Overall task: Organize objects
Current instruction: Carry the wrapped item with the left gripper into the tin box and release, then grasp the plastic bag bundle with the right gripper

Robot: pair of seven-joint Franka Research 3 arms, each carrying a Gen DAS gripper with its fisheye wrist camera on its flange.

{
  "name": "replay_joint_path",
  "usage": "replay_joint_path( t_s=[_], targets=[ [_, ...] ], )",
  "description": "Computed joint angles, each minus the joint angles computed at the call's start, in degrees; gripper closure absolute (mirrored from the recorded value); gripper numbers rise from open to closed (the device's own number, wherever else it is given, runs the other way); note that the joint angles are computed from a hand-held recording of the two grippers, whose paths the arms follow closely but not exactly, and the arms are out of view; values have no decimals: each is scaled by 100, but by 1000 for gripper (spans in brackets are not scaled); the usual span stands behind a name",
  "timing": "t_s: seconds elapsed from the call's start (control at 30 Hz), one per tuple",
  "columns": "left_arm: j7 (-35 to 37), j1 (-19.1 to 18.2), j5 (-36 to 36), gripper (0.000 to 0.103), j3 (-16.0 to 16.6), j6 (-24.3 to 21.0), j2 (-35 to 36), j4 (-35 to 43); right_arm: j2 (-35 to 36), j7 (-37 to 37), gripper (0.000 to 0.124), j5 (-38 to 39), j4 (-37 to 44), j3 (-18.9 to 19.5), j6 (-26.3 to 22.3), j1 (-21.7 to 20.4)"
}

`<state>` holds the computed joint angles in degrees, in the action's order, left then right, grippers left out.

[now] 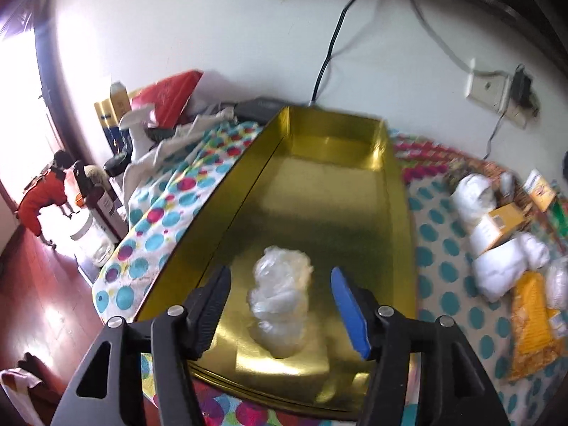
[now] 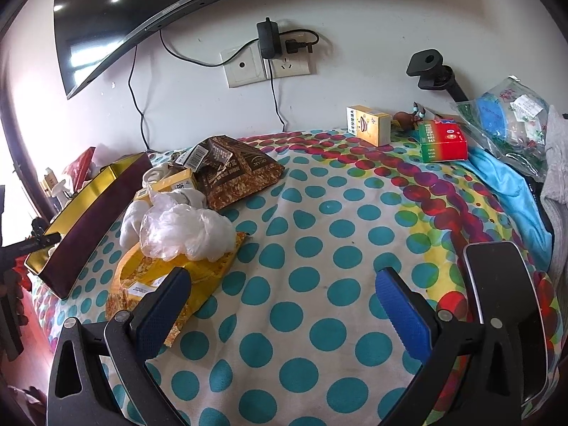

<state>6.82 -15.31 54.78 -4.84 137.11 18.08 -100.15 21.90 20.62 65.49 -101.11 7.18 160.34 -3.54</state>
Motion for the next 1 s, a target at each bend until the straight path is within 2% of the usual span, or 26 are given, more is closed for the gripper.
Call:
replay_joint_path(
  t_s=[0.13,0.33,0.43,0.57,0.63,0.7,0.77,0.8,0.83,0.9,0.93,1.0],
  targets=[
    [-610,-70,486,26,23,186,-322,-300,42,161,21,-138,27,-32,-45,11],
    [-802,-27,715,26,-121,218,-499,-423,20,39,21,-76,18,14,-38,-33],
    [-782,-45,768,26,-205,377,-526,-470,-10,-67,21,92,35,48,-82,-88],
    [-902,-125,798,26,-288,663,-590,-698,-134,-683,21,657,40,165,-312,-187],
    [-1134,-196,966,26,-328,821,-685,-952,-217,-920,21,833,2,142,-420,-107],
    [-1310,-295,1116,26,-397,758,-756,-1156,-241,-900,21,635,18,57,-480,77],
    [-1549,-337,1184,26,-459,835,-843,-1400,-242,-1015,21,604,53,48,-301,233],
    [-1751,-348,1238,26,-487,960,-901,-1570,-140,-715,21,219,170,-41,-150,417],
    [-1860,-350,1265,26,-512,1027,-930,-1665,-60,-412,21,-123,263,-105,-214,495],
    [-2146,-380,1418,26,-557,1124,-1002,-1872,245,408,28,-947,658,-246,-636,608],
    [-2245,-390,1482,26,-580,1134,-1037,-1949,308,568,39,-1096,715,-228,-635,600],
    [-2459,-390,1677,26,-609,1246,-1091,-2084,547,1121,45,-1553,979,-272,-876,606]
  ],
)
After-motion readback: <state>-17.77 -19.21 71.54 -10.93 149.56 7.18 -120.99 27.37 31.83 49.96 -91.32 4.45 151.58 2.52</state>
